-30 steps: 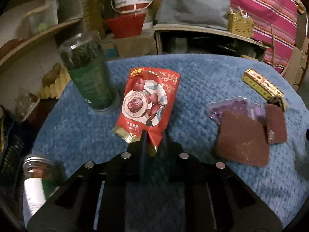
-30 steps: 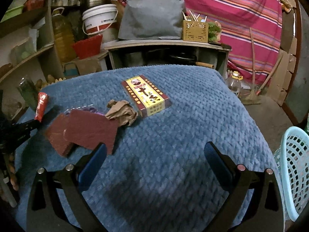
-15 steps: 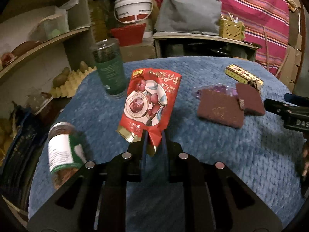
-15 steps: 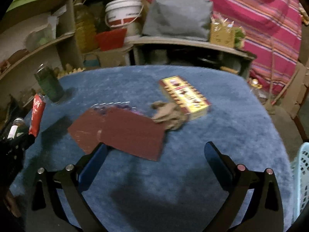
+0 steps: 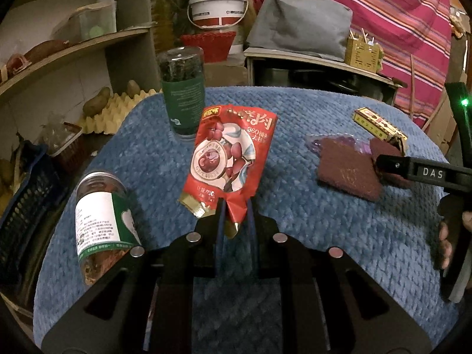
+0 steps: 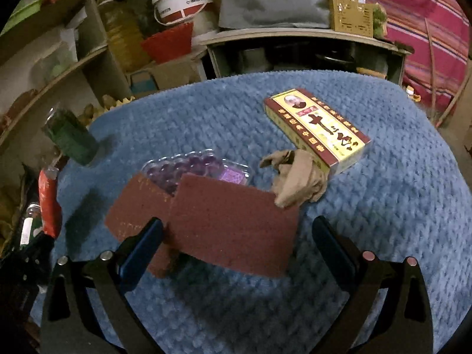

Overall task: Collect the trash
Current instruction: 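Grasp the brown scouring pad with the right tool while the left tool holds the red bag, then carry the red bag and brown pad over the blue basket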

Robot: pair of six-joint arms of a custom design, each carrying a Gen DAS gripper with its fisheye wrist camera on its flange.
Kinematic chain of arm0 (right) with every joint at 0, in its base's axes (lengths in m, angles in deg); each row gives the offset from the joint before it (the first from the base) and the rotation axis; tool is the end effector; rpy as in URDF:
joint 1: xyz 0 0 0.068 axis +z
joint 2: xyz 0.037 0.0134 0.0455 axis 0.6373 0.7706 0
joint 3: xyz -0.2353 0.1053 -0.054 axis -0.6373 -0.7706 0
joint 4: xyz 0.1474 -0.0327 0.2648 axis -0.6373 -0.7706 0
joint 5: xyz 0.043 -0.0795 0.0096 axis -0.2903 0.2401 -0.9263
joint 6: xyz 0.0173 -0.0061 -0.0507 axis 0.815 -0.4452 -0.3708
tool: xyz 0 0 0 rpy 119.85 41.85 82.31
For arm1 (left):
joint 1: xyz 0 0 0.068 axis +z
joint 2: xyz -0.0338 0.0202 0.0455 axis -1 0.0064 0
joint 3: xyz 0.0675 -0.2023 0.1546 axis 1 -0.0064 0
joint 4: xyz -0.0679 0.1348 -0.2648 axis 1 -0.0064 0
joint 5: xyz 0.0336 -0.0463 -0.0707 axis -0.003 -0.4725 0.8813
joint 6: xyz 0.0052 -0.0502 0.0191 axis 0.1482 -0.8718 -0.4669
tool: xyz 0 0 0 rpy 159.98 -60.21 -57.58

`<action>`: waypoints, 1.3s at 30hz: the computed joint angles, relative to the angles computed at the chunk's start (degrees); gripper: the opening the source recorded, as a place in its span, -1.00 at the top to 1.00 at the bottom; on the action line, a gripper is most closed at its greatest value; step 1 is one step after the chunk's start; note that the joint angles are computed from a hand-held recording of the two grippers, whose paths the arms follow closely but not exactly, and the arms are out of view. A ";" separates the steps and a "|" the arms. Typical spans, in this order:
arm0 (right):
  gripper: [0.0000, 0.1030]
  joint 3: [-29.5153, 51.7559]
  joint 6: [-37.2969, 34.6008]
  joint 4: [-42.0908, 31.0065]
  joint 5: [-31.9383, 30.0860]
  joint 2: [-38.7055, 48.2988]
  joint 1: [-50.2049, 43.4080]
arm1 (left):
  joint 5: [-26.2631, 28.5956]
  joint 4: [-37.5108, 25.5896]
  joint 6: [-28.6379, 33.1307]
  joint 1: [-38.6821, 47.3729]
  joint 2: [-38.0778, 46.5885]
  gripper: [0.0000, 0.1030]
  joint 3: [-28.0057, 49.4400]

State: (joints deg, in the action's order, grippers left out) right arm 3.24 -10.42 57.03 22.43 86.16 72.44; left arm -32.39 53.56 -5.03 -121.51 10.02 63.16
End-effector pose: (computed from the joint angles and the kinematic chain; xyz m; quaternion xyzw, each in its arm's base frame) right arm 0.2575 0.1572 0.1761 0.0116 0.9290 0.0992 0.3563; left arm 0.1908 -0.1020 0.1739 0.0095 0.9081 0.0030 0.4186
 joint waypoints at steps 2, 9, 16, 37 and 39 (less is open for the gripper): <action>-0.88 -0.06 -0.33 0.40 -0.44 0.20 -0.04 | -0.31 0.09 0.05 -0.40 0.58 0.74 0.39; -0.72 -0.32 -1.08 0.17 -1.60 -0.27 0.24 | -0.96 -0.92 -0.66 -1.22 1.07 0.74 1.29; -0.72 -4.26 -2.33 -5.63 0.54 -10.77 -0.66 | -3.99 -5.14 -3.62 -5.37 -0.11 0.74 3.38; -0.73 -10.86 -24.35 -36.22 -12.96 -57.91 -32.81 | -19.33 -16.38 -19.93 -33.24 14.70 0.74 23.38; -0.73 -10.08 -29.51 -38.50 -19.21 -59.97 -42.11 | -19.46 -15.56 -20.23 -35.05 18.02 0.74 26.08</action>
State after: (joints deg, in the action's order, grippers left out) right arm -6.84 -39.93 18.53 3.22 26.19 30.33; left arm -51.86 38.00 -25.26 -156.57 28.04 89.24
